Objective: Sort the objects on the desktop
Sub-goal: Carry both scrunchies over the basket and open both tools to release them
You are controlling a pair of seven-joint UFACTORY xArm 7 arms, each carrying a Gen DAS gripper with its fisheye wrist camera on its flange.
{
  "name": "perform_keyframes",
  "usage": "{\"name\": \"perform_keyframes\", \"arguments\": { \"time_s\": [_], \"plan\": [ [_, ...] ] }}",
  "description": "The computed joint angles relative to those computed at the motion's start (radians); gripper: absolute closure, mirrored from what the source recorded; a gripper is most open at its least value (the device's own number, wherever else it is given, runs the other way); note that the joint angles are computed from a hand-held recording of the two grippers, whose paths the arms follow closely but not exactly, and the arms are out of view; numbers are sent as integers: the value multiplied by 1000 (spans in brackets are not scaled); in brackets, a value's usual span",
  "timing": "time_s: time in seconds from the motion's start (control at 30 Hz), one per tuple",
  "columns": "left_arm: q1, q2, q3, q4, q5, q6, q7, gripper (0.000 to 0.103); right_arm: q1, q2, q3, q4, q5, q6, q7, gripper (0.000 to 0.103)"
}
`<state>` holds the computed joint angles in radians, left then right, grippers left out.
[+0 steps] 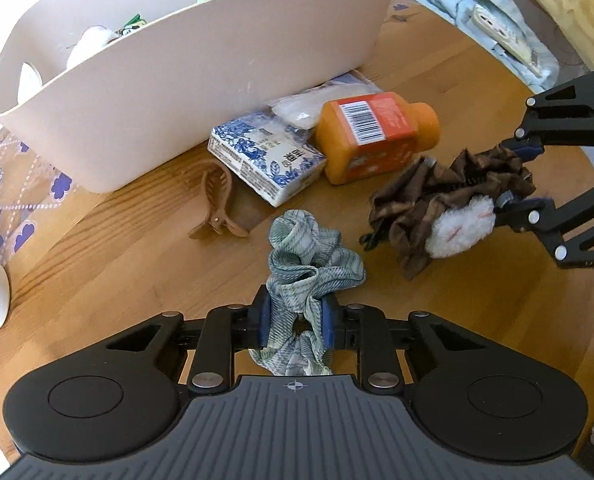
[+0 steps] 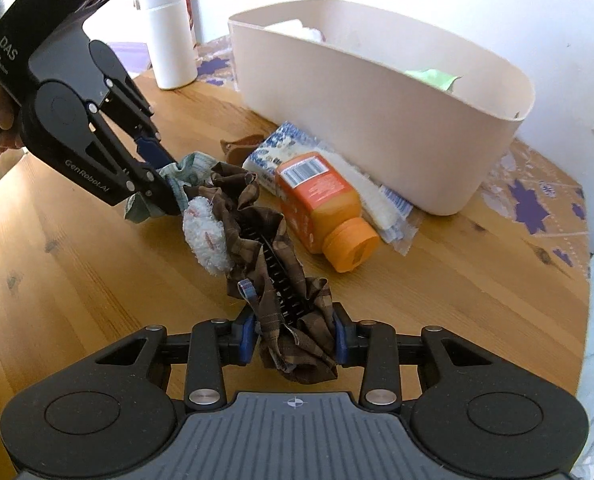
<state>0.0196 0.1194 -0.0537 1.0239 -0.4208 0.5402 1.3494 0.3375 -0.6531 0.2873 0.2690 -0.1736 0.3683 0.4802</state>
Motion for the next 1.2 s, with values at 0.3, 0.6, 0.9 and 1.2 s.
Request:
{"name": "perform_keyframes", "arguments": {
  "time_s": [0.3,0.6,0.9,1.2],
  "plan": [
    [3,-84,28,-21,-74,60,73,79,0,-158,17,-12,-15,112,21,68],
    [6,-123,61,9,-125,101,141,79,-49,-241,6,17,-51,157,-17,68],
    [6,-141,78,106,-214,149,217,79,-191,-165,26,109,-122,89,-50,68],
    [-12,-98,54,228,-258,107,266,79,-362,-25,67,248,-236,44,-17,68]
  ]
}}
